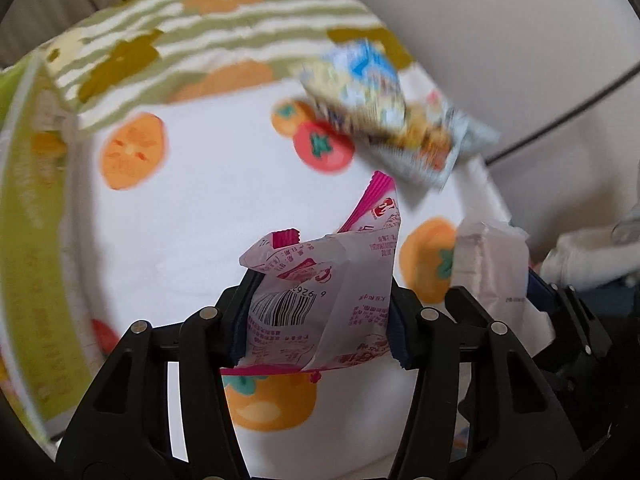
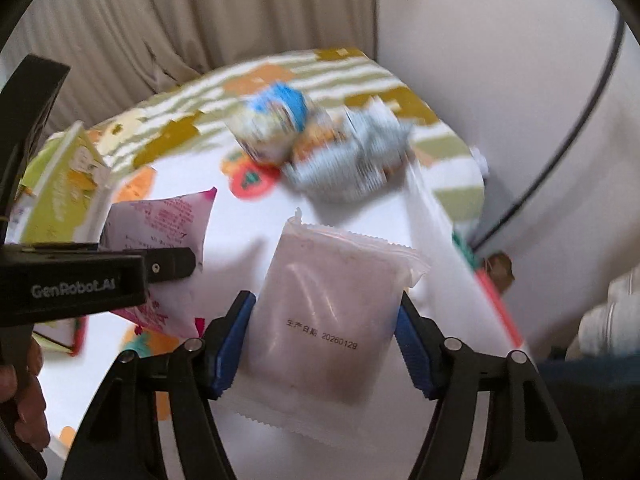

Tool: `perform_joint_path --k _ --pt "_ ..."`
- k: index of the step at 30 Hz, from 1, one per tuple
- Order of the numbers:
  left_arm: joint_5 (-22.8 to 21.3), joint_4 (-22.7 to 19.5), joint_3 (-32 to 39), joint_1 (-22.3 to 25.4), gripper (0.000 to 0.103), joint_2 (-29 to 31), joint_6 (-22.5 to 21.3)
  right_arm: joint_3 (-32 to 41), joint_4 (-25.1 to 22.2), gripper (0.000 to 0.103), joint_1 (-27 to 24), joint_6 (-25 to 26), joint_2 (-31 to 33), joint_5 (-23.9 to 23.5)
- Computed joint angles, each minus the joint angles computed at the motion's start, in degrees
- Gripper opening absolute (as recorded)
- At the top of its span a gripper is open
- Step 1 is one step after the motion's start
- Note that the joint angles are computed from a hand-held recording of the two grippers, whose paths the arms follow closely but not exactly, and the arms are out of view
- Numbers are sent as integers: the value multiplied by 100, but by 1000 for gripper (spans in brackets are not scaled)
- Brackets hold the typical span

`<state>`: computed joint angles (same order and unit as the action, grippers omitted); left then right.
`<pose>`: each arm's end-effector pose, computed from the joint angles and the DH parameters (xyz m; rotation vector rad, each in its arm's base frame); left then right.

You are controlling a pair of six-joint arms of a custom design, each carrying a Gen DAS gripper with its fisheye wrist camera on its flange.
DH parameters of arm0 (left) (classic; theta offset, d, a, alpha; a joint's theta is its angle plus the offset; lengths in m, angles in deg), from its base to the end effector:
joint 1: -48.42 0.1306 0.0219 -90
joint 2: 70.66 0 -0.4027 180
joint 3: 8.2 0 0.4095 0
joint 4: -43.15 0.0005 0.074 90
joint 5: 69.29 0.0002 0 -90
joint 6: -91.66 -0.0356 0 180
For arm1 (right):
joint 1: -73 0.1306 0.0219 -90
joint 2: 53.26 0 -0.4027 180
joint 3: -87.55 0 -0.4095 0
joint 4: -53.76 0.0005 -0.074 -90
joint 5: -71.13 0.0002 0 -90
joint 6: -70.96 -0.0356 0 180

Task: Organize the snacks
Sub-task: 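Carry both packets over the box and open both tools to drop them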

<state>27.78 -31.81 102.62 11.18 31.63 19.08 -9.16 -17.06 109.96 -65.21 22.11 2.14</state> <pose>0.4398 -0.3404 0.4845 0.5178 2.7537 -0.4221 0.3072 0.2145 0.4811 0.3183 2.5327 0.0540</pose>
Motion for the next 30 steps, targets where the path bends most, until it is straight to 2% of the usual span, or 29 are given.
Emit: perform_joint_path --k 4,6,11,16,21,26,29,30 --pt "47 114 69 265 50 -429 344 574 260 64 -93 807 215 -187" --pt "33 47 177 491 50 -588 360 972 336 64 -92 1196 431 -369" --pt "-101 -97 382 1150 50 -865 267 1983 577 64 84 1746 1105 -828" --pt "7 -285 642 2033 50 -945 -126 3045 661 64 347 1812 1906 -1221" --pt "57 -529 1092 2879 50 -635 -730 4287 548 64 553 1774 2856 -1541" --pt "305 -648 1595 3488 50 -172 -1228 5412 239 64 677 1680 3711 -1489" --pt "399 -1027 2035 3727 51 270 -1524 6043 -52 64 722 1587 4171 -1418" --pt "455 -1085 2084 3792 56 375 -1580 6168 -135 64 727 1563 4254 -1407"
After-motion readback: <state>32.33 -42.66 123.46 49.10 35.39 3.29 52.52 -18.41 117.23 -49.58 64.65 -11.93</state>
